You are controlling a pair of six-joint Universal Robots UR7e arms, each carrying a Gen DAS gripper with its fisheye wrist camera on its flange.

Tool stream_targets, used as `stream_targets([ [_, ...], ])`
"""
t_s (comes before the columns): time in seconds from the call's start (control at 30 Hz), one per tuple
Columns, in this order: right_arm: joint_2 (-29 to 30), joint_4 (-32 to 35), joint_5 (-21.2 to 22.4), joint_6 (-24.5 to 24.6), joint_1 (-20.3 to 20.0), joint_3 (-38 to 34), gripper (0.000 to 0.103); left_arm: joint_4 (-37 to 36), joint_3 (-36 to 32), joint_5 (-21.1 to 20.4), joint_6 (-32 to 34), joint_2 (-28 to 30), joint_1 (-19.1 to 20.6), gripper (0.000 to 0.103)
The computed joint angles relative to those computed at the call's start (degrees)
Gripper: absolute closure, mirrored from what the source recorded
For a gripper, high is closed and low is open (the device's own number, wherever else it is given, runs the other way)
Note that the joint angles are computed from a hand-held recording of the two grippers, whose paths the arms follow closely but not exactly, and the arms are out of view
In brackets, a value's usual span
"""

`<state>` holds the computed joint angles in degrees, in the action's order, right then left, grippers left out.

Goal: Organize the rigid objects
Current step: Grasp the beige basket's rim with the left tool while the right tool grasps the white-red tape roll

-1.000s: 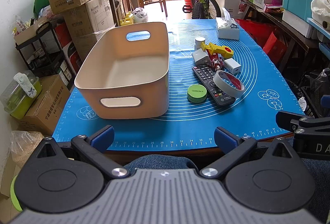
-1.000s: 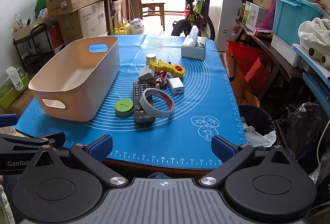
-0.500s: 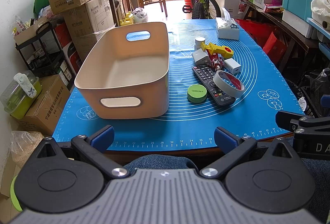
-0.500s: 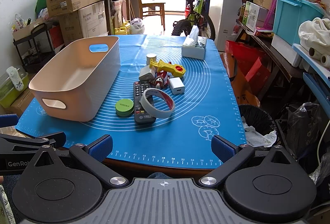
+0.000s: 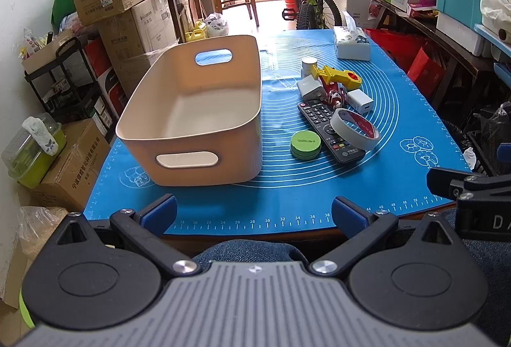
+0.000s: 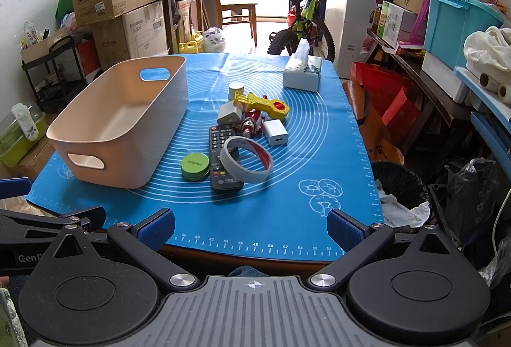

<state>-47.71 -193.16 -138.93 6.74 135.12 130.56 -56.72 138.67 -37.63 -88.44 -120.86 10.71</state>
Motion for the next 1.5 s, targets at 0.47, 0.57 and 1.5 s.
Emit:
stream_targets([
  [0.47, 0.4, -0.1, 0.4, -3.3, 0.9, -4.8, 0.003, 3.4, -7.4, 6.0, 3.4, 2.4, 4.1, 0.001],
  [0.57, 0.7, -1.5, 0.9, -5.1, 0.4, -6.5, 0.003, 4.1, -10.2, 8.8, 3.9, 3.7, 7.2, 0.001],
  [1.5, 14.8, 3.3, 1.4, -9.1, -9.3, -23.2, 0.003, -61.5, -15.2, 13.3, 68.3, 14.8, 46.4, 0.004],
])
